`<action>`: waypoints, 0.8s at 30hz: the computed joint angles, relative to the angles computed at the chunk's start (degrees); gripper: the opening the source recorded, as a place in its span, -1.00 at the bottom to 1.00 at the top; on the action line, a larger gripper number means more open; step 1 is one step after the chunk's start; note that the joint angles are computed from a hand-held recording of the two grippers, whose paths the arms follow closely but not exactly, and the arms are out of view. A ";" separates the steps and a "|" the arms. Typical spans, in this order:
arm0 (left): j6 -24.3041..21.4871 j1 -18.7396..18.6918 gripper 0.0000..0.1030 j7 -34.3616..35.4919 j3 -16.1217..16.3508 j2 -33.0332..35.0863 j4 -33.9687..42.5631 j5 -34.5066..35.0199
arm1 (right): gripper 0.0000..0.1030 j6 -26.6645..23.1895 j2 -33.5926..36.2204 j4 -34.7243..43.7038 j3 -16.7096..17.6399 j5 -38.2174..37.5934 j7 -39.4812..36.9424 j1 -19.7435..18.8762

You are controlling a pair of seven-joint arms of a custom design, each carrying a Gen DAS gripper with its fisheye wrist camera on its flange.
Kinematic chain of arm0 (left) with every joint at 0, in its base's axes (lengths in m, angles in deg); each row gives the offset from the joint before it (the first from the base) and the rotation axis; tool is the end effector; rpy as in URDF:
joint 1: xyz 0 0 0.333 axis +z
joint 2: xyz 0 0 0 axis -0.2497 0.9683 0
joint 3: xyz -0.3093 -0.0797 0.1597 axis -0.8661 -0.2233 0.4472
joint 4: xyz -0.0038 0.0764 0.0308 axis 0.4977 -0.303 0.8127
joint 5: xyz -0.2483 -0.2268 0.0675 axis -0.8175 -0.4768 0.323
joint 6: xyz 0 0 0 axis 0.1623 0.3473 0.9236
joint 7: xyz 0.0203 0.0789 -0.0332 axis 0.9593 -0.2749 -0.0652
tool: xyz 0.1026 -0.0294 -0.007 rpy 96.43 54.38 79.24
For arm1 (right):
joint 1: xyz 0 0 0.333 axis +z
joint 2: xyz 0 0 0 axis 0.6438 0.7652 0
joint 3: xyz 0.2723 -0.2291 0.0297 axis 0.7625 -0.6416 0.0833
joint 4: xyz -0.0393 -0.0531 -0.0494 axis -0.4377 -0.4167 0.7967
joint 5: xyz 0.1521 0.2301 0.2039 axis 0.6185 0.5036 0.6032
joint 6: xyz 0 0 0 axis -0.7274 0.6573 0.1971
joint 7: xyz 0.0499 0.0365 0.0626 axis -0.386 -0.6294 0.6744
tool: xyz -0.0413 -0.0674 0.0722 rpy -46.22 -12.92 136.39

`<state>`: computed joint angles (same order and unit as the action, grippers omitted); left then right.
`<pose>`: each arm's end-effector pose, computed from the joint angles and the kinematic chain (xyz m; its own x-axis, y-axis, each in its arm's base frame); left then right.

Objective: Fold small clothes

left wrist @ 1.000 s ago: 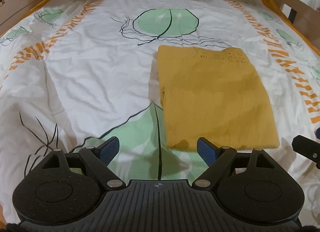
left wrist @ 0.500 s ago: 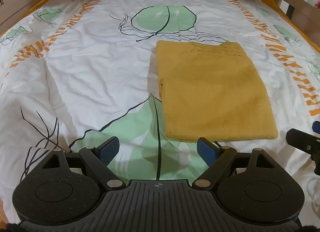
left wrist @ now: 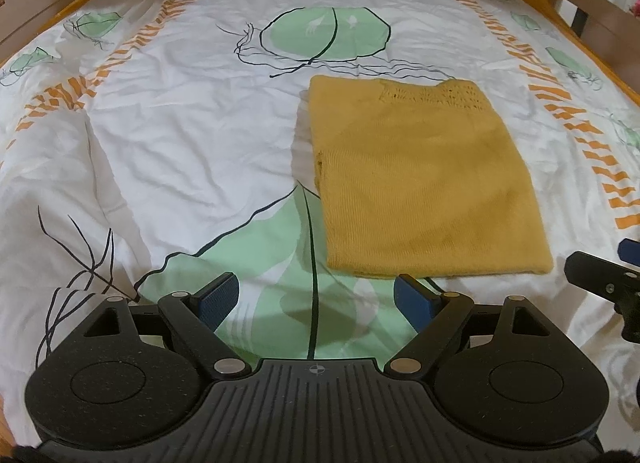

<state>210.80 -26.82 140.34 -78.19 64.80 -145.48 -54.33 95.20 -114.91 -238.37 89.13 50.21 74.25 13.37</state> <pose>0.4833 -0.2157 0.4926 -0.5489 -0.8356 -0.0215 -0.6922 0.4689 -0.5487 0.3394 0.1150 0.4679 -0.4473 -0.8668 -0.2204 -0.5705 0.4663 -0.6760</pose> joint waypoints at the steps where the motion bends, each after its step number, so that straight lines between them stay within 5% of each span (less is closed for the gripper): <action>1: 0.03 -0.01 0.64 -0.14 0.02 -0.01 -0.02 0.14 | 0.99 -0.03 -0.05 0.02 0.11 -0.06 0.06 -0.12; 24: -0.23 -0.11 0.64 0.45 0.07 -0.30 -0.13 -0.83 | 0.99 -0.38 0.35 0.00 -0.18 -1.02 1.34 -0.29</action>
